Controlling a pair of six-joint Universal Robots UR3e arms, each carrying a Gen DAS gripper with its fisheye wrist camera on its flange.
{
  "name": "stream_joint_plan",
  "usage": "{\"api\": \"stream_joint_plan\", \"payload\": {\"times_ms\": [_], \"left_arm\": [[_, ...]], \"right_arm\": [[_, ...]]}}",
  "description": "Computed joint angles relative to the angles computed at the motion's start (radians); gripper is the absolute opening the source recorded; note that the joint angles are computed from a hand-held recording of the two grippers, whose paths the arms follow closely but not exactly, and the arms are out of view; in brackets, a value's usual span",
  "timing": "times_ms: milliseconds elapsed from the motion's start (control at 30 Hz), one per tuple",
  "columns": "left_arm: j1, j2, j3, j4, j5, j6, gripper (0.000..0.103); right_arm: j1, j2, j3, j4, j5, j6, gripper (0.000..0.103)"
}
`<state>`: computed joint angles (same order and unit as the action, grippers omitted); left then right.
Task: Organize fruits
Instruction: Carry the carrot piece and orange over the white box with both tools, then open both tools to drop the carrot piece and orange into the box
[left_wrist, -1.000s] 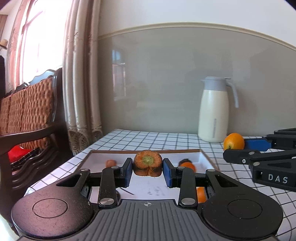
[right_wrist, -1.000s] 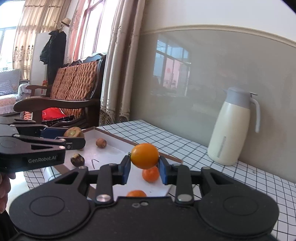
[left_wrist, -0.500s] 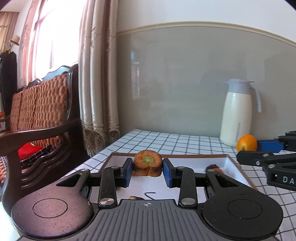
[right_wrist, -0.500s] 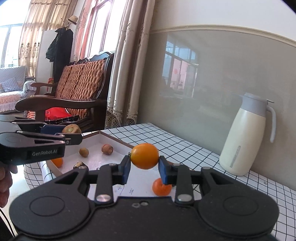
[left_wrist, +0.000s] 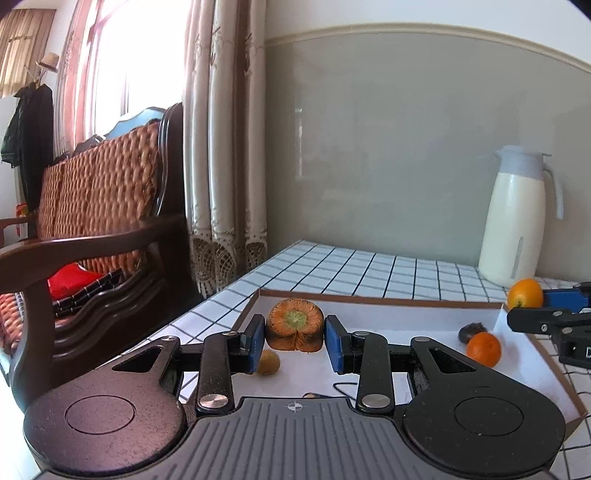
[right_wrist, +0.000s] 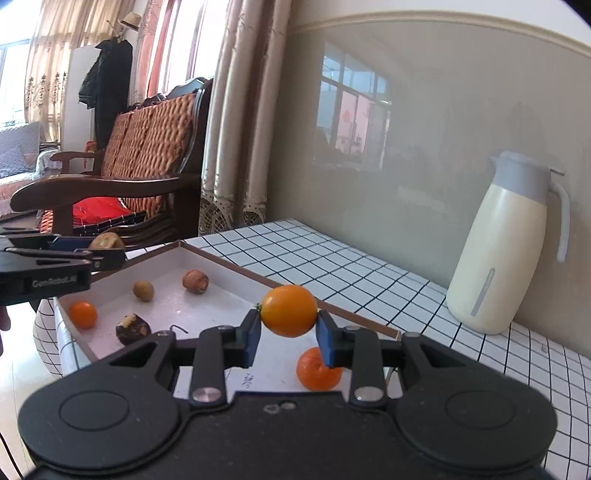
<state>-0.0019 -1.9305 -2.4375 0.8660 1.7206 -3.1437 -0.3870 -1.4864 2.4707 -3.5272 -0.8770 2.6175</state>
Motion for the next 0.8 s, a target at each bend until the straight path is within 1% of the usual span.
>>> {"api": "stream_joint_plan", "payload": {"times_ms": [133,200,233,267,300,333,367,400,467,533,600,667,800], "left_arm": [[0.022,-0.016,0.012,-0.035,-0.024,0.001,0.035],[0.021,-0.024,0.022,-0.044,-0.020,-0.001,0.035],[0.021,-0.034,0.020,-0.035,-0.018,-0.002,0.035],[0.020,-0.036,0.018,-0.034,-0.016,0.000,0.038],[0.016,-0.044,0.008,-0.009,-0.009,0.002,0.062],[0.007,-0.059,-0.003,0.037,0.009,0.000,0.082],[-0.016,-0.094,-0.007,0.115,0.055,-0.002,0.103],[-0.044,-0.147,-0.007,0.232,0.104,0.011,0.103],[-0.051,-0.168,-0.007,0.295,0.109,0.028,0.103],[-0.054,-0.161,-0.010,0.282,0.106,0.020,0.103],[-0.062,-0.159,-0.002,0.258,0.113,0.028,0.103],[-0.059,-0.152,0.001,0.242,0.105,0.027,0.103],[-0.064,-0.144,-0.001,0.235,0.107,0.028,0.103]], "right_arm": [[0.040,0.031,-0.028,0.031,-0.049,-0.013,0.024],[0.048,0.034,-0.029,0.039,-0.058,-0.017,0.024],[0.049,0.033,-0.028,0.036,-0.064,-0.018,0.026],[0.049,0.038,-0.020,0.011,-0.075,-0.011,0.032],[0.043,0.054,-0.009,-0.043,-0.083,0.008,0.060],[0.033,0.094,0.018,-0.169,-0.088,0.047,0.098],[0.018,0.141,0.046,-0.313,-0.089,0.090,0.095],[0.023,0.172,0.044,-0.373,-0.112,0.115,0.097],[0.019,0.166,0.030,-0.340,-0.125,0.141,0.097],[0.004,0.179,0.026,-0.344,-0.115,0.171,0.097],[0.004,0.181,0.019,-0.320,-0.121,0.165,0.097],[0.011,0.193,0.019,-0.331,-0.128,0.157,0.097],[-0.004,0.176,0.034,-0.327,-0.107,0.153,0.097]]}}
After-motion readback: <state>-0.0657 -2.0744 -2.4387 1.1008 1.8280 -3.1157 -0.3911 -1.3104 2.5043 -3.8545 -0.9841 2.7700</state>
